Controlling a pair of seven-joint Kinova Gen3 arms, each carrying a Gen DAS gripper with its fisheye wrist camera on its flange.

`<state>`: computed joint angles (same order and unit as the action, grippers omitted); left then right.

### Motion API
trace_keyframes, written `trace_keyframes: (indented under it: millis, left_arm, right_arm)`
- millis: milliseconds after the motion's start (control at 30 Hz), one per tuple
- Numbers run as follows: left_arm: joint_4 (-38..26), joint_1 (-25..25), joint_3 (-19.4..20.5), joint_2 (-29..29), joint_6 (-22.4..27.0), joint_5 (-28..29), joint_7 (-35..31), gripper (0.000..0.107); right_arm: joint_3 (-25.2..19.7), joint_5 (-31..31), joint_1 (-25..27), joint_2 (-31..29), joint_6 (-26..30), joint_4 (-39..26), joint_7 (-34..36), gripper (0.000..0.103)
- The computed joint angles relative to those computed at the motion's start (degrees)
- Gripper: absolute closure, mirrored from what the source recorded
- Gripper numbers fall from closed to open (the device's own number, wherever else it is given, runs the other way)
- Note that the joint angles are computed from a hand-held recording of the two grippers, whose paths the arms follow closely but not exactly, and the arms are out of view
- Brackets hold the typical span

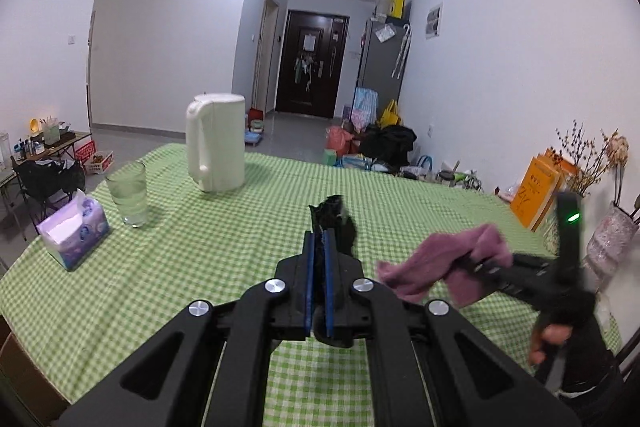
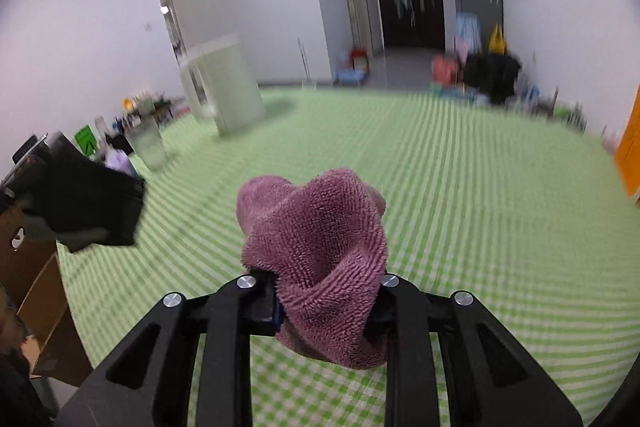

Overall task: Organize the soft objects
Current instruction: 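Carry the pink towel and black item to the box and release both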

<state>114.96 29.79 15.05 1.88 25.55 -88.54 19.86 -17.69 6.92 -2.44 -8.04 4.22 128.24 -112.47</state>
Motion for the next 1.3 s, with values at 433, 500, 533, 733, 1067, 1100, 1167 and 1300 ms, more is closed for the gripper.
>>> trace_keyframes:
  millis: [433, 500, 533, 733, 1067, 1100, 1167, 1300]
  left_arm:
    - [7.98, -2.66, 4.34, -11.28, 3.20, 0.27, 4.74, 0.106]
    - [10.06, -3.62, 5.48, -13.66, 5.14, 1.65, 5.51, 0.106]
    - [11.16, -4.03, 6.12, -15.00, 6.43, 3.44, 5.08, 0.106]
    - [17.84, -5.44, 4.69, -24.11, 11.69, 16.67, -0.67, 0.106]
    - [23.25, -12.87, 5.23, -42.17, 29.77, 36.88, -14.67, 0.106]
    - [23.80, -12.55, 4.28, -44.19, 31.56, 38.18, -15.77, 0.106]
    - [24.75, -13.21, 1.70, -47.85, 33.57, 40.31, -18.36, 0.106]
    - [25.22, -15.65, -3.08, -52.55, 34.94, 41.86, -22.24, 0.106]
  right_arm:
    - [-9.44, 4.90, 0.95, -6.76, 4.43, -2.69, -6.60, 0.078]
    - [-9.99, 9.55, -1.14, -4.97, 4.60, -4.08, -11.26, 0.078]
    - [-10.60, 11.88, -2.10, -3.75, 4.64, -4.99, -13.46, 0.078]
    - [-18.07, 25.86, -5.95, 7.34, 5.79, -13.04, -22.95, 0.078]
    - [-29.54, 36.71, -18.82, 30.20, 14.19, -34.36, -19.32, 0.078]
    - [-30.12, 36.08, -20.45, 32.37, 15.66, -37.02, -16.99, 0.078]
    - [-32.06, 34.69, -23.04, 36.59, 19.26, -42.13, -12.33, 0.078]
    - [-33.87, 31.42, -28.98, 44.17, 25.38, -52.65, -3.12, 0.078]
